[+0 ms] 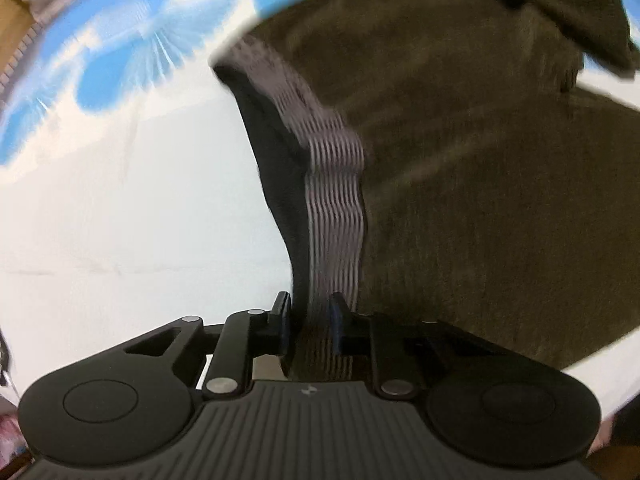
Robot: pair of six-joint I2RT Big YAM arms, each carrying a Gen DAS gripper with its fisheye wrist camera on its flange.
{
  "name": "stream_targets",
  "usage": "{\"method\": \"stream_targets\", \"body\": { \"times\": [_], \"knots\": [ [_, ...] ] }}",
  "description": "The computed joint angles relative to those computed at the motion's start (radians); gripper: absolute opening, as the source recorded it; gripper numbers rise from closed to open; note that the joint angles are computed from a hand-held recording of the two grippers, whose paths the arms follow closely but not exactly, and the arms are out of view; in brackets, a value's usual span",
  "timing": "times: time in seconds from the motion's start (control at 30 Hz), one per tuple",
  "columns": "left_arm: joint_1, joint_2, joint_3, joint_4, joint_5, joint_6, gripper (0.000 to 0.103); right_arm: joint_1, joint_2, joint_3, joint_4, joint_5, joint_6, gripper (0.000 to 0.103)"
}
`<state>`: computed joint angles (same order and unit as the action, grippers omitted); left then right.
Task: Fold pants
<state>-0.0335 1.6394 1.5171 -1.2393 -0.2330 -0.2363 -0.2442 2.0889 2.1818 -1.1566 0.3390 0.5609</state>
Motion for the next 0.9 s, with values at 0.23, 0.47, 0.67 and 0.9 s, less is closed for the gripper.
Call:
{"method": "stream_targets", "body": {
  "times": [0.23,0.47,0.67,0.9],
  "knots": [
    [-0.024,-0.017,0.037,0.137,0.070,-0.045,0.045,0.075,-0.074,-0.099,0.316,-0.121,-0.251,0.035],
    [-0.099,0.083,0.141,0.110,0.082,-0.002,0.045,0.159,-0.042,-0.026,0.317,-0.369,-0.413,0.035],
    [-0.125,0.123,0.201,0.100,0.089,-0.019,0.041,0.218,0.028,0.099,0.245,-0.464,-0.440,0.034],
    [-0.132,0.173,0.267,0.089,0.080,-0.038,0.022,0.255,0.225,0.392,0.163,-0.529,-0.376,0.021]
  ]
}}
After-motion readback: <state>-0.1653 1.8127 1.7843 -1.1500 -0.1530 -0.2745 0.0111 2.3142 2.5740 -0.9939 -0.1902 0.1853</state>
